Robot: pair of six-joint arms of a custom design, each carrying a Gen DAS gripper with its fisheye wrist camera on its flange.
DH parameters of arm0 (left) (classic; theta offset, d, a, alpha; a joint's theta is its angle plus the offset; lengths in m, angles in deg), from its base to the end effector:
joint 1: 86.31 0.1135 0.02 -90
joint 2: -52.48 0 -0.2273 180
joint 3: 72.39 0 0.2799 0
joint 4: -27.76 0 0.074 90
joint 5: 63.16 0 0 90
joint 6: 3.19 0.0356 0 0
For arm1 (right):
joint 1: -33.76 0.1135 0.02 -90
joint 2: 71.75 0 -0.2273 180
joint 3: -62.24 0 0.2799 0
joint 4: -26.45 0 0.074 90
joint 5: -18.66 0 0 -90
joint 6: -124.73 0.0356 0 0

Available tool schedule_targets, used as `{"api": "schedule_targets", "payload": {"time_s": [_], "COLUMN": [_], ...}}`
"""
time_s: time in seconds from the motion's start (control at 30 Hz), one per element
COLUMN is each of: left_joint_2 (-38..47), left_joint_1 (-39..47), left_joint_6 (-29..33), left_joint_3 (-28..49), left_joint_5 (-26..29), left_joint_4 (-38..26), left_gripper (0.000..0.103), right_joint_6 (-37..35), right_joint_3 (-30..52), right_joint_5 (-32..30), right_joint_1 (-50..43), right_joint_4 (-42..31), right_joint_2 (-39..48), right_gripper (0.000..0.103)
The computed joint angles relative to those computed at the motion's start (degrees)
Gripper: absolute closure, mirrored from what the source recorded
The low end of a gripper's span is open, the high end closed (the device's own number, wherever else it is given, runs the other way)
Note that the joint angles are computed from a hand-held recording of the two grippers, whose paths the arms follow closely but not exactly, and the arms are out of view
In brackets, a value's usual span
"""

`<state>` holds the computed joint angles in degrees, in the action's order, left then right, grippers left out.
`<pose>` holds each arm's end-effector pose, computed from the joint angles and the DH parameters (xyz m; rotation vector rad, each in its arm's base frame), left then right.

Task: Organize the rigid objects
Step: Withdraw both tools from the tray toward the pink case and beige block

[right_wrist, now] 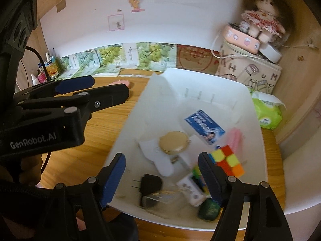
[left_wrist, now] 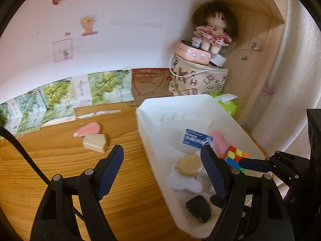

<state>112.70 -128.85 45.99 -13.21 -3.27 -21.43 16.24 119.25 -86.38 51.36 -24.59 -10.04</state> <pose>0.1992 -0.1586 0.2252 -0.1883 2.2921 -0.0907 0.2376 0.0851 0.2011 -0.8794 2.3678 0.3271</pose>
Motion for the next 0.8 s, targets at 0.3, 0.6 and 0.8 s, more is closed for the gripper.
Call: {"api": "schedule_targets", "payload": {"time_s": [0.3,0.6,0.8], "left_joint_2": [-12.8,-27.0,-35.5], "left_joint_1": [4.5,12.5,20.4], "left_joint_6": [3.0,8.3,13.9], "left_joint_3": [-6.0,-11.6,-14.6], "left_joint_5": [2.5,7.0,11.2], "left_joint_4": [-6.2,-14.6,-19.8], "left_gripper": [0.021,0.021,0.021], "right_joint_6": [9.7,19.3,24.9], "right_joint_3": [-1.4,-1.1,0.4], "right_joint_5": [6.4,12.5,15.7], "right_joint_1": [11.3,21.9,28.6], "right_joint_4": [2.0,5.5,8.8], "right_joint_2": [-2.0,0.4,4.3], "right_gripper": [0.027,0.027,0.027]}}
